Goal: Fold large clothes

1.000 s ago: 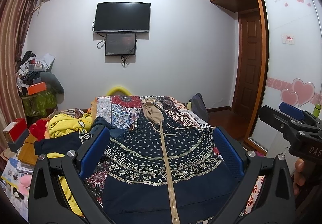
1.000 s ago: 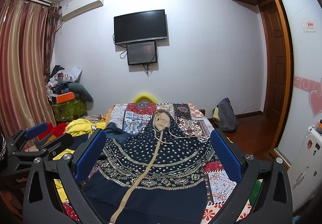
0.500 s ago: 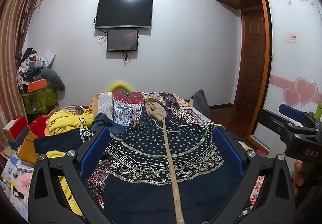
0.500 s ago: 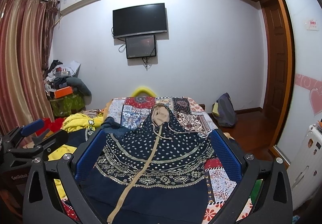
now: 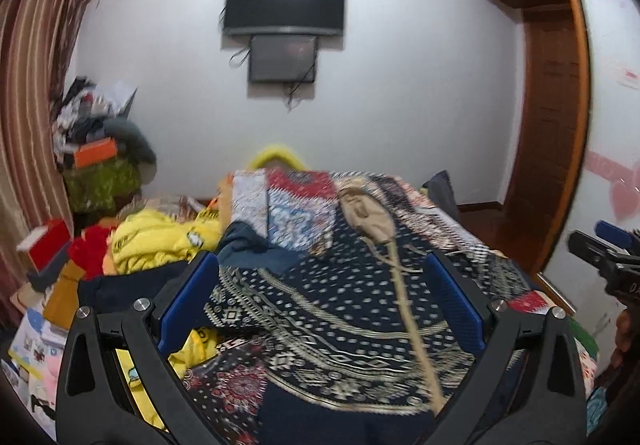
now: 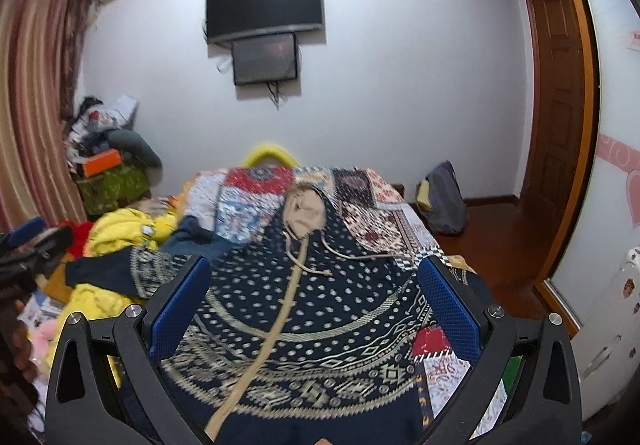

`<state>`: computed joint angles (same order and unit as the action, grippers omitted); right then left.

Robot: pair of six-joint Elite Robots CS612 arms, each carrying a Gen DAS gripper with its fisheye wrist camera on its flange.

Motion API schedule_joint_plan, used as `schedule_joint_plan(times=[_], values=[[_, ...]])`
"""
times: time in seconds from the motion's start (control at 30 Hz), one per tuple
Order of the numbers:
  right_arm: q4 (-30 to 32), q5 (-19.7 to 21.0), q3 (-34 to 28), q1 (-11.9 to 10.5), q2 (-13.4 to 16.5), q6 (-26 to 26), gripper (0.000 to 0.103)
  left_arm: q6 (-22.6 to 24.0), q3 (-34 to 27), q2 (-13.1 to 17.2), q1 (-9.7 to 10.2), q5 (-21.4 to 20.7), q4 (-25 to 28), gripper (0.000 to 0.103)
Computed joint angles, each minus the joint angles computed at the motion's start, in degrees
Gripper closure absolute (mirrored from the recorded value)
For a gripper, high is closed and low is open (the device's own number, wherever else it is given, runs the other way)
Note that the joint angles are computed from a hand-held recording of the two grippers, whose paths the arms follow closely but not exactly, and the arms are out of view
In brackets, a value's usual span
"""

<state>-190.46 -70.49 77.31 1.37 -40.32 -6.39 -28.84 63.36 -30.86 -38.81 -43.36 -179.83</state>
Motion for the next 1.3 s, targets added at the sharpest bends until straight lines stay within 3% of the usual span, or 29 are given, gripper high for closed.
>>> schedule_joint_plan(times=[0.17, 0.3, 0.5, 0.63, 0.77, 0.9, 1.13, 1.3], values=[[8.34, -2.33, -7.02, 0.72, 3.64, -1.61, 0.0, -9.33, 0.54, -0.03, 4.38, -4.64, 7.27, 0.0], [16.77, -3.94, -13.69, 1.36, 7.15, -3.12, 0.0, -16.11, 1.35, 0.06, 7.97, -11.01, 12.58, 0.0], [28.36, -5.28, -23.24, 2.12, 12.34, -5.75, 0.0, -26.38, 2.35, 1.76, 13.24, -26.79, 13.5, 0.0], [36.27, -4.44, -28.85, 2.33, 15.33, -6.32, 0.001, -30.09, 1.46, 3.38, 14.99, -31.63, 15.93, 0.004], [41.56, -4.83, -33.06, 2.65, 17.68, -7.07, 0.001, -33.39, 0.65, 5.19, 16.47, -37.01, 14.7, 0.015], [43.98, -4.99, -34.71, 2.72, 18.72, -7.39, 0.002, -36.89, 0.2, 6.68, 17.52, -38.69, 12.36, 0.021], [45.6, -5.24, -36.32, 2.81, 19.56, -7.86, 0.002, -40.09, -0.54, 7.24, 17.98, -33.48, 14.55, 0.04], [44.99, -5.57, -35.94, 2.83, 19.21, -8.03, 0.002, -38.48, -1.74, 5.57, 16.54, -24.05, 26.33, 0.08]])
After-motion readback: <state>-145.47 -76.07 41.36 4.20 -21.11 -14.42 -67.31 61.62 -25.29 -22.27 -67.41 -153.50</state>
